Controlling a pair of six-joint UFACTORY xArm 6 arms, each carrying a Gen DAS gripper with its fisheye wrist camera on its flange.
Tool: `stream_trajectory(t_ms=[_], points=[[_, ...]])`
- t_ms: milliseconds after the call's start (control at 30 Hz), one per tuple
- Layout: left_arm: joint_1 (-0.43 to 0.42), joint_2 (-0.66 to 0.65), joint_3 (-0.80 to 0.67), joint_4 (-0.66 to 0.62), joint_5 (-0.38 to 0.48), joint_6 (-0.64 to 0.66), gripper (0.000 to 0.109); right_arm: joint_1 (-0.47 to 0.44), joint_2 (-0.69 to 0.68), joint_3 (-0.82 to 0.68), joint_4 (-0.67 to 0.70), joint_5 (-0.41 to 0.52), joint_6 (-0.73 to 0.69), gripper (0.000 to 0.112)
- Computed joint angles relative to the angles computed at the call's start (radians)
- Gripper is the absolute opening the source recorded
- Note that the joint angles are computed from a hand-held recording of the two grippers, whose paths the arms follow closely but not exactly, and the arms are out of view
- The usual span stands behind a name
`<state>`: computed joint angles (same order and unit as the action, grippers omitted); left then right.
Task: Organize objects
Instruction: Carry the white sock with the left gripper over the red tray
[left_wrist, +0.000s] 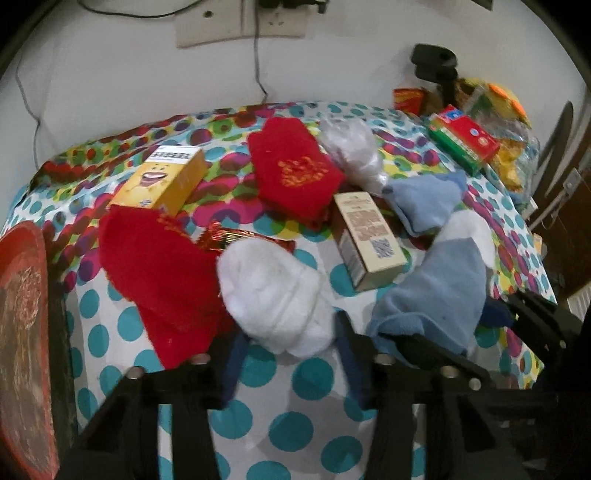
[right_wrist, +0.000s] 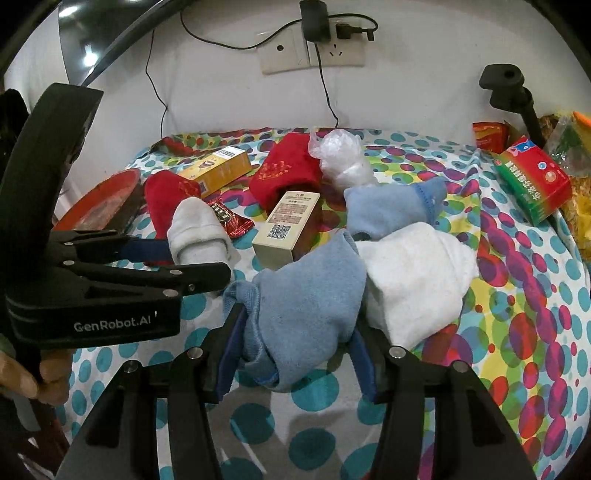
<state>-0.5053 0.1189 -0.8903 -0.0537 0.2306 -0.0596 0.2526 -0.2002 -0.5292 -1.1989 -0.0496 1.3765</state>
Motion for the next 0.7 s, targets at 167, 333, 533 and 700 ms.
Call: stream_trajectory(t_ms=[167, 333, 533, 700], points=[[0.0, -0.038, 0.034, 0.074, -0.003, -0.041, 0.037, 0.003, -0.003, 0.008, 0.036, 0.0, -0.029, 0.051], [0.013, -0.097, 0.083, 0.263, 0.005, -0.184, 0.037, 0.007, -0.01, 0.012, 0.051, 0.011, -0.049, 0.051], [0.021, -0.18, 0.13, 0.378, 0.029, -0.27, 0.037, 0.026, -0.01, 0.007, 0.063, 0.044, -0.064, 0.052], [0.034, -0.251, 0.17, 0.455, 0.056, -0.322, 0.037, 0.045, -0.011, -0.002, 0.059, 0.081, -0.062, 0.052]])
